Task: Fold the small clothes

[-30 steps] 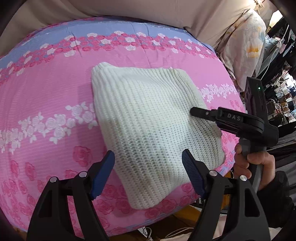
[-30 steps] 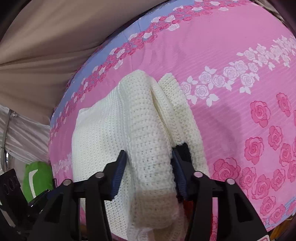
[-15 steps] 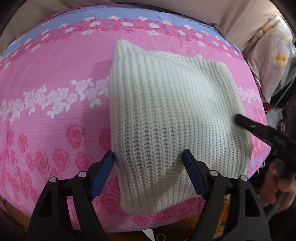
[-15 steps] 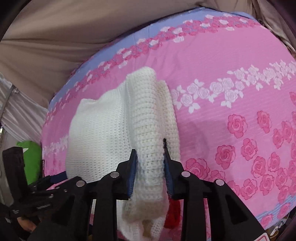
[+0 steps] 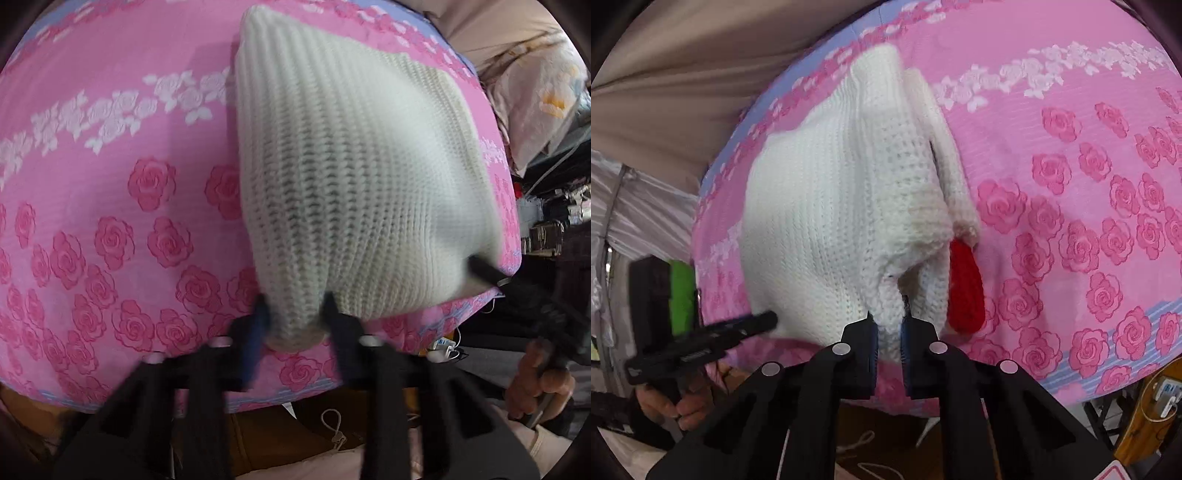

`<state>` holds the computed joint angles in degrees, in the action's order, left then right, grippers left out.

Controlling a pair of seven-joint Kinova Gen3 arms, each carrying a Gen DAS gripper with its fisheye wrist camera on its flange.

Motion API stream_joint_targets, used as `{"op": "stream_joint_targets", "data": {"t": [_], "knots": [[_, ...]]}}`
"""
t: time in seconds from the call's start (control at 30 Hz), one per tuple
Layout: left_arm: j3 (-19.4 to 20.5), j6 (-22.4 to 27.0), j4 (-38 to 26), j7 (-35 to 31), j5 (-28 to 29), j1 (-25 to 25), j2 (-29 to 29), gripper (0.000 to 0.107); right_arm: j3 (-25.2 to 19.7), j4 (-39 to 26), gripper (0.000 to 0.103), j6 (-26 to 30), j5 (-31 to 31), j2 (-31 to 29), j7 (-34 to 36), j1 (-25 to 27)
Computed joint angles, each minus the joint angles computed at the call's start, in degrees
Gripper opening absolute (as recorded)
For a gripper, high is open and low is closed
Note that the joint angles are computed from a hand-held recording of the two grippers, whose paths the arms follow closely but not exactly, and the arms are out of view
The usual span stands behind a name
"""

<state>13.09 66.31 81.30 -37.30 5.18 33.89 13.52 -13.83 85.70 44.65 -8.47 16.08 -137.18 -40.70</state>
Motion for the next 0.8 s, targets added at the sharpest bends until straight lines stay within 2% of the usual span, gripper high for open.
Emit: {"op": "stream_joint_targets", "data": {"t": [0.07,0.13,0.23,0.33,0.37,0.4,0.43,0.5,0.7,0.8], "knots": [[-0.1,-1.09,0.55,0.82,-0.71,0.38,-0.55,0.023,2.9,0.89,0.009,-1.86,4.16,-3.26,-3.81,-2.64],[0.23,0.93,-1.6,1.64,-3.0,1.88,0.88,0.022,3.57,0.9,0.009,0.0,6.88,-3.54,-4.95,-3.28],[0.04,5.3,-5.84,2.57,-5.76,4.29,4.46,0.022,1.76,2.0,0.009,4.53,6.5,1.43,-1.66,-1.8],[-0.69,7.99,-8.2,3.42,-7.67,6.03,5.31,0.026,0.71,0.83,0.011,6.01,5.07,1.38,-0.41,-0.33],[-0.82,8.63,-8.88,3.56,-8.34,6.6,5.5,0.026,1.01,0.36,0.013,6.75,4.91,0.72,-0.77,-0.28],[-0.94,8.97,-9.2,3.61,-8.76,6.97,5.59,0.027,1.19,0.02,0.021,7.33,4.92,0.17,-0.95,-0.17],[-1.05,9.66,-9.84,3.73,-9.44,7.5,5.8,0.027,1.46,-0.93,0.026,8.73,5.64,-0.44,-1.34,-0.4],[-1.28,11.23,-11.35,3.76,-10.99,8.55,6.14,0.027,1.9,-3.39,0.031,11.05,8.45,-0.87,-2.42,-1.63],[-2.49,16.46,-16.29,5.43,-17.3,12.51,6.88,0.028,3.14,-13.92,0.032,18.51,19.0,1.83,-3.0,-6.98],[-2.94,17.48,-16.69,6.48,-18.76,13.02,6.54,0.032,2.72,-16.92,0.031,18.91,18.92,2.79,-0.71,-6.5]]}}
